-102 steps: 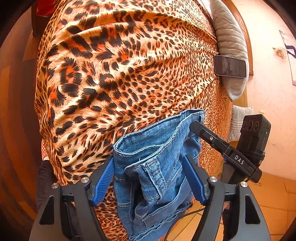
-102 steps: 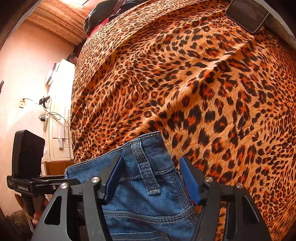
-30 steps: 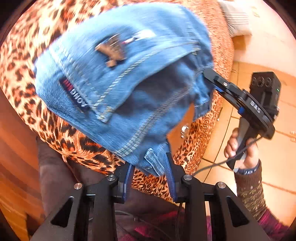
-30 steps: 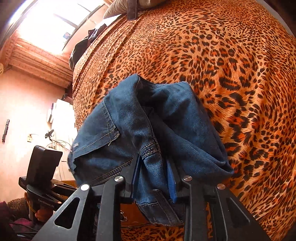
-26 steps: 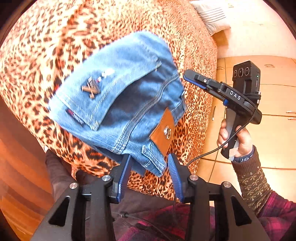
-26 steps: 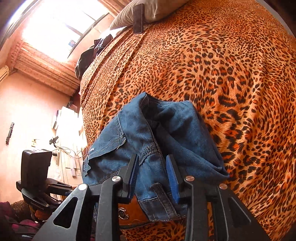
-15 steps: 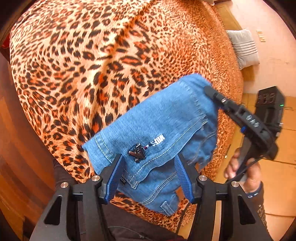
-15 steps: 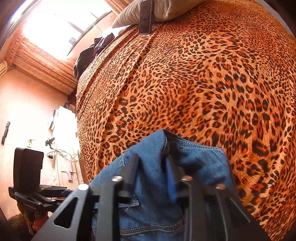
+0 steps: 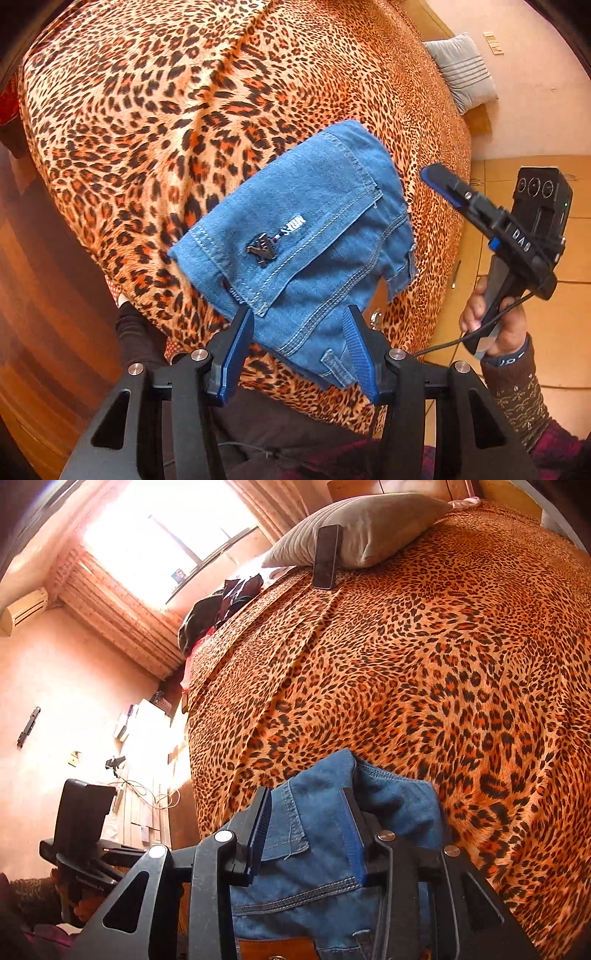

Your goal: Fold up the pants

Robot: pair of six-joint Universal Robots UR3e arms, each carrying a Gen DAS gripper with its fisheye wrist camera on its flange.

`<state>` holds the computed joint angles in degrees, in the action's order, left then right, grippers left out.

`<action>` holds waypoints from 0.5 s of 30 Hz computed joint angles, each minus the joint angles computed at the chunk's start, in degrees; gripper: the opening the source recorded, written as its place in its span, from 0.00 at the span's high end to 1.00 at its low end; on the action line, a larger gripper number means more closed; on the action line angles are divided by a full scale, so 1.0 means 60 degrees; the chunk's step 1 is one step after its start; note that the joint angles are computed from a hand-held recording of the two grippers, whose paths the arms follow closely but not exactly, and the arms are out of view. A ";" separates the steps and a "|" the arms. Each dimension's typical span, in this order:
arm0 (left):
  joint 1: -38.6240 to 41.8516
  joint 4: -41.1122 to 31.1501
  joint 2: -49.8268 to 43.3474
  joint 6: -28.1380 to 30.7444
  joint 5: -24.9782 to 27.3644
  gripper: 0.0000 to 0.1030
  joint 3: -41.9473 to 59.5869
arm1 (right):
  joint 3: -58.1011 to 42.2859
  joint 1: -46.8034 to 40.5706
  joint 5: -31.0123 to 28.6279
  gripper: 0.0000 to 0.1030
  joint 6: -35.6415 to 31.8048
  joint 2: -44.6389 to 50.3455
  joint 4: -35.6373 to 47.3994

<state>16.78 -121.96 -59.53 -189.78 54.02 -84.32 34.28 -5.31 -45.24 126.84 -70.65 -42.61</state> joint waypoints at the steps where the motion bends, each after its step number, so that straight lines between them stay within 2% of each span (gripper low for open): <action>1: -0.0606 0.1098 -0.0456 -0.0435 -0.0113 0.52 -0.0456 | 0.1000 0.0090 -0.0226 0.66 0.0034 -0.0437 -0.0581; 2: -0.1528 0.2585 -0.0873 -0.1318 0.0197 0.52 -0.0939 | 0.2000 0.0295 -0.0725 0.68 0.0429 -0.0794 -0.1555; 3: -0.2049 0.3376 -0.1270 -0.1502 0.0400 0.52 -0.1337 | 0.3000 0.0499 -0.1366 0.79 0.0897 -0.1064 -0.2576; 4: -0.2570 0.3694 -0.1725 -0.1596 0.0612 0.52 -0.1335 | 0.3955 0.0631 -0.1696 0.83 0.1267 -0.1209 -0.3474; 6: -0.3652 0.4302 -0.2968 -0.1879 0.1276 0.53 -0.1080 | 0.4666 0.0477 -0.1438 0.88 0.1877 -0.1264 -0.4076; 7: -0.3856 0.4225 -0.3165 -0.1867 0.1510 0.53 -0.0812 | 0.4422 0.0325 -0.1210 0.89 0.2053 -0.1228 -0.3749; 8: -0.3815 0.3977 -0.3206 -0.1688 0.1434 0.53 -0.0531 | 0.4077 0.0112 -0.0999 0.85 0.1928 -0.1275 -0.3269; 9: -0.3600 0.3601 -0.3071 -0.1381 0.1204 0.53 -0.0321 | 0.3672 -0.0144 -0.0792 0.81 0.1648 -0.1316 -0.2775; 11: -0.3004 0.2710 -0.2535 -0.0800 0.0883 0.53 0.0122 | 0.2893 -0.0771 -0.0608 0.81 0.0813 -0.1503 -0.1421; 13: -0.2650 0.1782 -0.2305 -0.0139 0.0778 0.47 0.0816 | 0.2797 -0.1436 -0.0679 0.78 0.0044 -0.1981 -0.0425; 15: -0.2756 0.1525 -0.2553 0.0134 0.0584 0.41 0.1320 | 0.3374 -0.2114 -0.0741 0.77 -0.0653 -0.2648 0.0309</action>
<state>0.25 -112.81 -74.85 -188.98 57.53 -76.40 54.53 -18.00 -49.69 122.93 -86.54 -40.76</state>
